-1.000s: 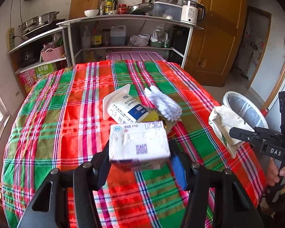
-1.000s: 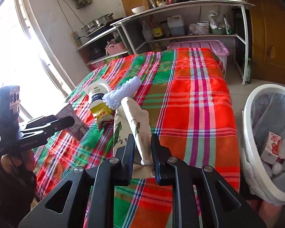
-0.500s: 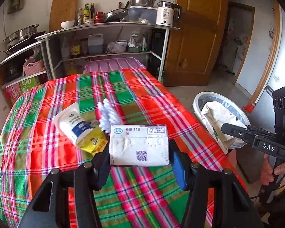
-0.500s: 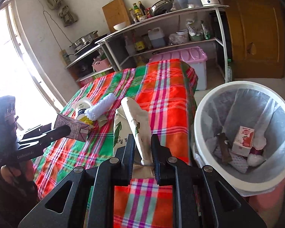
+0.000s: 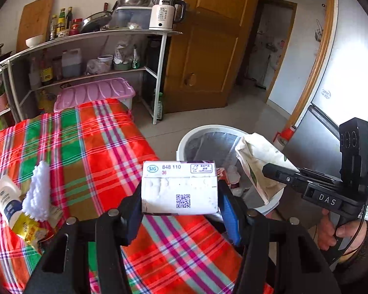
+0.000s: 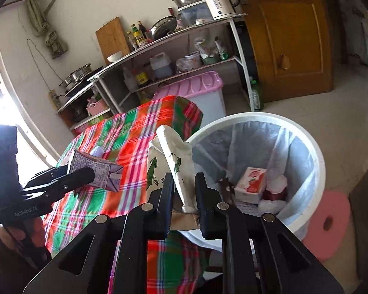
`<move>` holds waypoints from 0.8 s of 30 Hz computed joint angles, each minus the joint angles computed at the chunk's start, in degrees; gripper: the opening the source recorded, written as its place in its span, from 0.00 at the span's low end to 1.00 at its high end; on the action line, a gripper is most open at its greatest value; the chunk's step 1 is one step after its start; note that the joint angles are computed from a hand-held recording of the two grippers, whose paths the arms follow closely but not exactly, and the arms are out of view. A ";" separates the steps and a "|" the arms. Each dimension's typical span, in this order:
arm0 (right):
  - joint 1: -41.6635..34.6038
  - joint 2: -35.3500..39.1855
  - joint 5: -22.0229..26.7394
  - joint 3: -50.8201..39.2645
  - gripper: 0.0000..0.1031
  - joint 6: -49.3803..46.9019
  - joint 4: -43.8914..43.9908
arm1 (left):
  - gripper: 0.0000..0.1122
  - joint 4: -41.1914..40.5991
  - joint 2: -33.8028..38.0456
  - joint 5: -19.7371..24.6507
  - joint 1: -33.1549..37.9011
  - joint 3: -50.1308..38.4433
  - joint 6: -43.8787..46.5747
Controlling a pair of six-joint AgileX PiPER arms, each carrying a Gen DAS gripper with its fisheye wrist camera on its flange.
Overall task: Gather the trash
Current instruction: 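Carry the carton with the left tool and paper bag with the right tool into the bin, releasing both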
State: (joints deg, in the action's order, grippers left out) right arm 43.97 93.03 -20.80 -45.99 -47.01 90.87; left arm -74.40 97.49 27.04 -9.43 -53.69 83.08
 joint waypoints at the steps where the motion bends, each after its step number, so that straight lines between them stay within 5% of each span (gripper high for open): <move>1: -0.48 -0.58 -0.52 0.70 0.18 -0.43 0.73 | 0.52 1.06 0.67 -0.46 -1.32 -1.00 -1.75; 24: -15.24 1.67 4.26 4.62 0.21 -9.92 7.01 | 0.54 18.86 16.33 -2.54 -15.89 -18.18 -26.72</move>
State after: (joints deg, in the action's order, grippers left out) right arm 28.73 94.71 -16.54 -41.37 -56.93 97.88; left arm -55.54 113.82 24.50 -25.32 -71.87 56.35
